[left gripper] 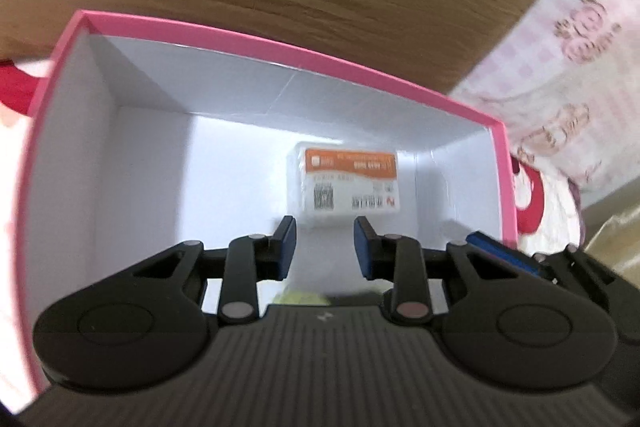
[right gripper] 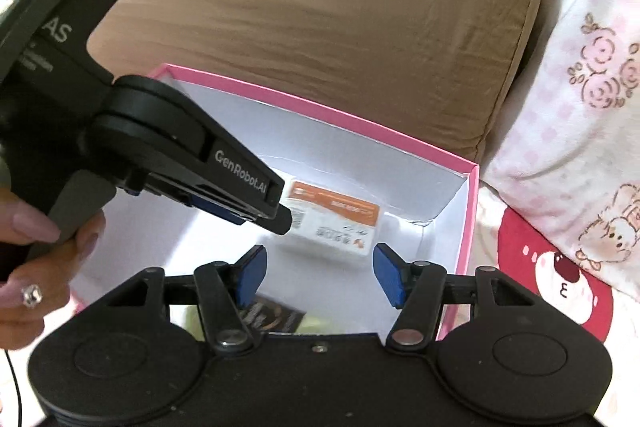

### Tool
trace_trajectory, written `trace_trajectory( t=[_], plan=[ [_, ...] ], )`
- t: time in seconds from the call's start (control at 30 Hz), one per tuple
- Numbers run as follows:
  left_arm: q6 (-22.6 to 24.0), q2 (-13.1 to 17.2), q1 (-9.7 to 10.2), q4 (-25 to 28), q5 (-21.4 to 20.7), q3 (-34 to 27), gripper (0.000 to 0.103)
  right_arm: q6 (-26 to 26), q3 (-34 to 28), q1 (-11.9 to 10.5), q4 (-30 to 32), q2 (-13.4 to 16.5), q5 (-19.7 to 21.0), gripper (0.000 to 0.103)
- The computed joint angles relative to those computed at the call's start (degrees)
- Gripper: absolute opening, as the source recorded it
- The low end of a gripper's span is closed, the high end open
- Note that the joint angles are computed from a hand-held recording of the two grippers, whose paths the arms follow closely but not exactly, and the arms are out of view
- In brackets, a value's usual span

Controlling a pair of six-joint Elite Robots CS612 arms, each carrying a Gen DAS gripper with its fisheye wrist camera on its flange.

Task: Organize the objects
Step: 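Open the left tool to release the card box and withdraw, then move the left tool back toward the purple plush toy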

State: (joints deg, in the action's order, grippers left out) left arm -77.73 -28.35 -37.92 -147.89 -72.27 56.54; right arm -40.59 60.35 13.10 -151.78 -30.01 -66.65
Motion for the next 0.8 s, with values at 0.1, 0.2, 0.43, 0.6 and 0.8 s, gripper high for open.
trace_trajectory(
  t=[0.1, 0.2, 0.43, 0.6, 0.8],
  plan=[
    [0.85, -1.73, -0.85, 1.26, 1.06, 1.41, 0.029, -0.96, 2.11, -0.67, 1.27, -1.96, 1.55, 0.064],
    [1.70, -3.87, -1.84, 2.17, 2.26, 3.29, 0.033, -1.28, -0.16, -1.80, 2.91, -1.48, 3.24, 0.064],
    [1.22, -7.94, -4.14, 11.45, 4.38, 4.36, 0.046, -1.83, 6.96, -3.79, -0.13, -6.68, 7.43, 0.064],
    [2.55, -11.19, -6.35, 12.77, 6.88, 7.03, 0.055, -1.47, 12.37, -4.69, -2.44, -10.67, 7.83, 0.069],
    [4.53, -13.52, -8.78, 14.22, 8.45, 8.44, 0.059, -1.86, 18.23, -6.20, -5.54, -14.69, 10.46, 0.070]
  ],
)
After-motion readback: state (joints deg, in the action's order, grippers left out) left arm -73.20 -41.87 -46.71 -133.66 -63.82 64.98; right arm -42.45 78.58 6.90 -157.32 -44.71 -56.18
